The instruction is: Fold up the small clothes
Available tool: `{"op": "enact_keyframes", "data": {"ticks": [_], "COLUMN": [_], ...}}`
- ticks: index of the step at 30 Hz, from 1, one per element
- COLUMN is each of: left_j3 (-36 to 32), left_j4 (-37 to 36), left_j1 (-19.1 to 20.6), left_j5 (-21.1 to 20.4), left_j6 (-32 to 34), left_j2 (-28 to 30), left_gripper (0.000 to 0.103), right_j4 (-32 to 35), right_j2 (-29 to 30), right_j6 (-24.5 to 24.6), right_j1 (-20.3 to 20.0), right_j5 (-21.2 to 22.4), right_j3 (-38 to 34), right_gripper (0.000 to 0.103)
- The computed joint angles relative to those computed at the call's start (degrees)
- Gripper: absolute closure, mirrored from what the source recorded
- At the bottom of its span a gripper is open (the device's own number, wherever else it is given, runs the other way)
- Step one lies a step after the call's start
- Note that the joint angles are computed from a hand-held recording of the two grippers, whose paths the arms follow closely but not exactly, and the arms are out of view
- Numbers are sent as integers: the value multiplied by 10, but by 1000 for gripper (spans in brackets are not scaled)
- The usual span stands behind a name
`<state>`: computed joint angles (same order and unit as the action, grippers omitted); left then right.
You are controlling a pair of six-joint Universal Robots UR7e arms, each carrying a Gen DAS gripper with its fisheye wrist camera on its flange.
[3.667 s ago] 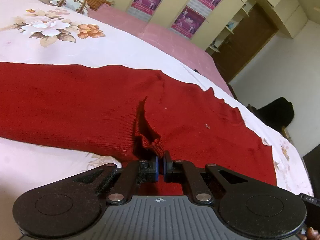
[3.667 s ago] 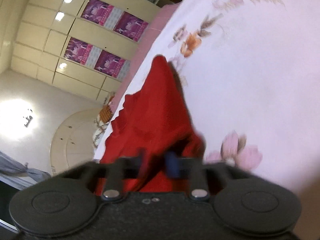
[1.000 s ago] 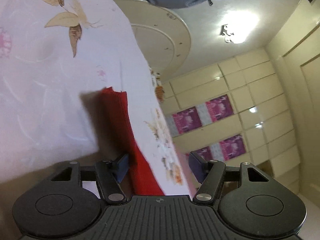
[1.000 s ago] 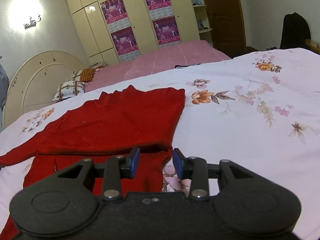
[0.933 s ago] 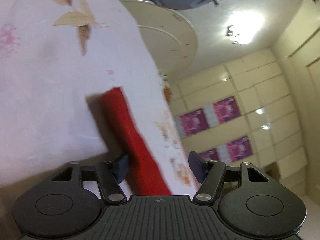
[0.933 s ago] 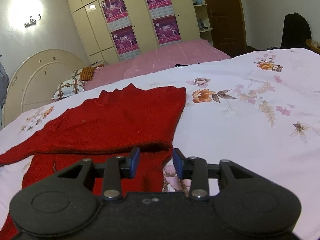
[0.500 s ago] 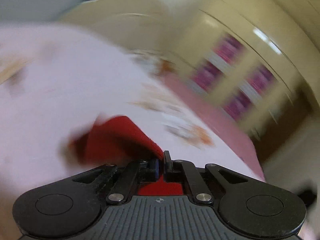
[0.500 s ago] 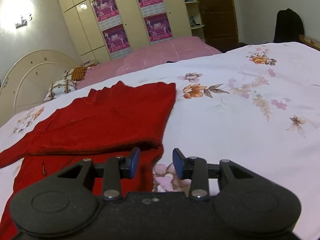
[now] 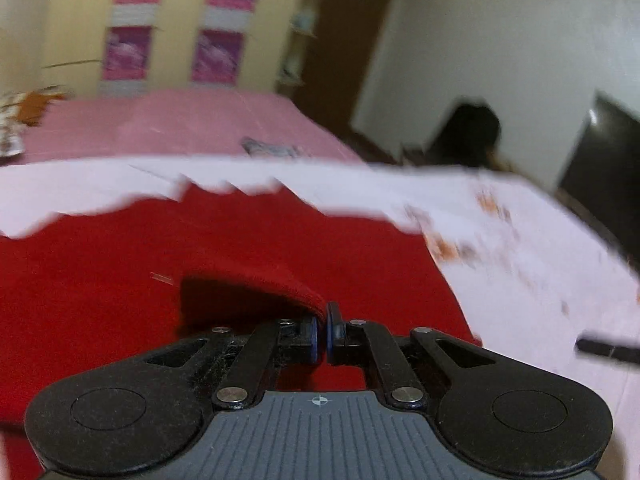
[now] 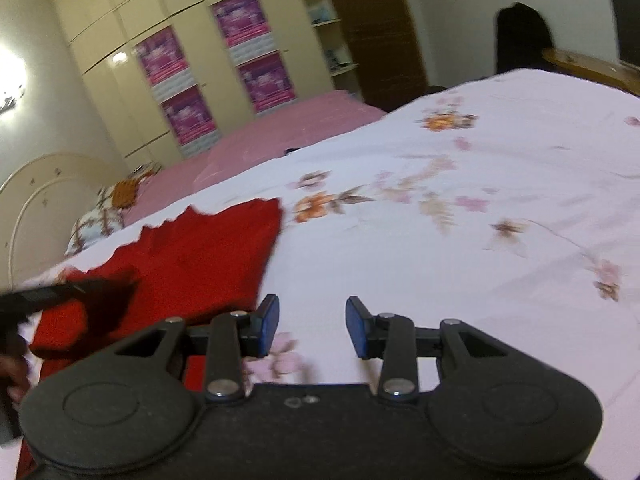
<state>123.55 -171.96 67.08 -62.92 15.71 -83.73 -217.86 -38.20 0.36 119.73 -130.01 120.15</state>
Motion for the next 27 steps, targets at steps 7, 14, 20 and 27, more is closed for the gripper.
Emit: {"op": "enact_keyframes", "data": {"ticks": [7,14,20,27], "left_j3": [88,129,119,92], "left_j4": [0,79,74,3], "left_j1": [-53,-22,21,35], "left_j5": [52,205,220,228], "left_j6": [-6,17,35,58], "left_j2": [-95,-276,-266,-179], "left_gripper": [99,99,70,46], "right_j4": [9,95,179,218], "right_j2": [-1,69,168,243], "right_j6": [31,-48,-238,-450], "right_j1": [-14,-3,34,62], "right_j5": [69,151,89,14], "right_j3": [-5,-125,-274,-377], "right_gripper": [58,55,52,74]}}
